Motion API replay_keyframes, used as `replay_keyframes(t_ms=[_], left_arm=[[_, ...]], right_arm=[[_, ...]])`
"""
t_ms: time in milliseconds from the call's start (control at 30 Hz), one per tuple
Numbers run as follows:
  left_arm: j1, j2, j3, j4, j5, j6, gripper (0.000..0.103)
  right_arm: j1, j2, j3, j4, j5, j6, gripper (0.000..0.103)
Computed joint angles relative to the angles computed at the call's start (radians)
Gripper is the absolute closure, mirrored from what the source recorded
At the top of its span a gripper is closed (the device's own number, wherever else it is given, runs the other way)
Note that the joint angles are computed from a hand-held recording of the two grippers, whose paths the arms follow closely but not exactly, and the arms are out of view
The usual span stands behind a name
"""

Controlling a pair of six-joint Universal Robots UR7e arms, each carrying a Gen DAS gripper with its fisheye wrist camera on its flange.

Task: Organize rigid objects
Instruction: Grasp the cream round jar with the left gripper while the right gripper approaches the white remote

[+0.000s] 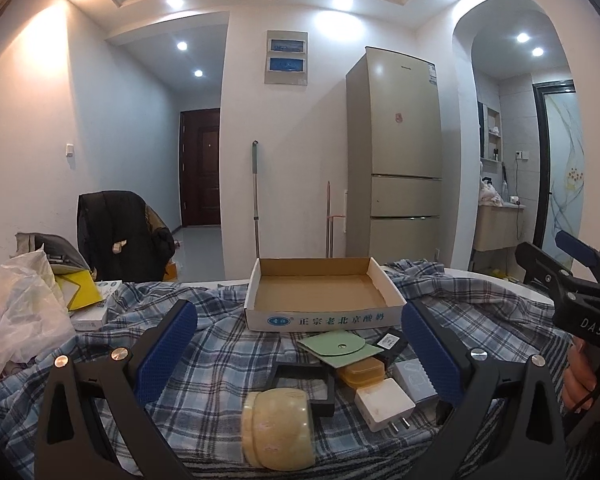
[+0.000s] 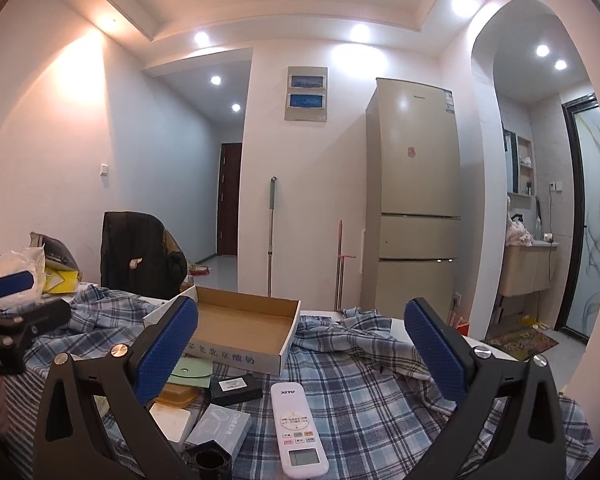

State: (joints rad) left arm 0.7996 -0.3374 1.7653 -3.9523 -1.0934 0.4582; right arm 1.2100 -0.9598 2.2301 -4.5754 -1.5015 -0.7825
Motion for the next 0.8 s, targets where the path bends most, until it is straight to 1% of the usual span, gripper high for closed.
replay_keyframes(t_ms=[33, 67, 100, 133, 167, 233, 267, 300, 367, 433, 533, 633, 667, 700, 733, 767, 800], left_arm=[[0.0, -0.01, 0.003, 0.0, 0.015, -0.011, 0.0], [-0.002, -0.02, 0.002, 0.011, 0.043, -0.024, 0.0], [-0.001, -0.027, -0.001, 0.029, 0.059, -0.036, 0.0], [0.007, -0.042, -0.004, 0.066, 0.066, -0.064, 0.0], [0.014, -0.049, -0.006, 0.088, 0.06, -0.081, 0.0], [0.033, -0.076, -0.017, 0.211, 0.057, -0.152, 0.0], [0.04, -0.086, -0.02, 0.263, 0.056, -0.182, 0.0], [0.053, -0.103, -0.025, 0.348, 0.038, -0.235, 0.001], [0.07, -0.117, -0.036, 0.459, 0.012, -0.298, 0.004], [0.077, -0.123, -0.049, 0.556, 0.006, -0.336, 0.009], [0.07, -0.112, -0.052, 0.579, 0.019, -0.327, 0.01], [0.059, -0.101, -0.055, 0.61, 0.051, -0.327, 0.01], [0.052, -0.088, -0.058, 0.602, 0.084, -0.335, 0.01], [0.043, -0.069, -0.063, 0.589, 0.132, -0.338, 0.01], [0.037, -0.053, -0.073, 0.602, 0.173, -0.326, 0.01], [0.041, -0.053, -0.082, 0.642, 0.172, -0.32, 0.01], [0.049, -0.061, -0.087, 0.677, 0.149, -0.331, 0.01]], right_arm=[[0.002, -0.006, 0.003, 0.002, -0.002, 0.001, 0.0], [0.015, -0.018, 0.004, 0.017, -0.029, 0.003, 0.0], [0.031, -0.039, 0.007, 0.051, -0.058, 0.012, 0.0], [0.05, -0.072, 0.012, 0.109, -0.083, 0.024, 0.0], [0.064, -0.104, 0.018, 0.166, -0.092, 0.034, 0.0], [0.085, -0.143, 0.019, 0.236, -0.094, 0.045, 0.0], [0.096, -0.151, 0.013, 0.258, -0.101, 0.035, 0.0], [0.109, -0.155, 0.005, 0.283, -0.112, 0.012, 0.0], [0.118, -0.14, -0.01, 0.28, -0.121, -0.018, 0.0], [0.113, -0.11, -0.024, 0.252, -0.12, -0.042, 0.0], [0.102, -0.079, -0.042, 0.256, -0.141, -0.048, 0.0], [0.09, -0.091, -0.054, 0.347, -0.182, -0.016, 0.0], [0.09, -0.097, -0.059, 0.375, -0.197, -0.006, 0.0], [0.09, -0.099, -0.066, 0.394, -0.216, 0.003, 0.0], [0.091, -0.093, -0.078, 0.398, -0.245, 0.01, 0.0], [0.092, -0.084, -0.085, 0.385, -0.262, 0.01, 0.0], [0.092, -0.076, -0.091, 0.37, -0.275, 0.005, 0.0]])
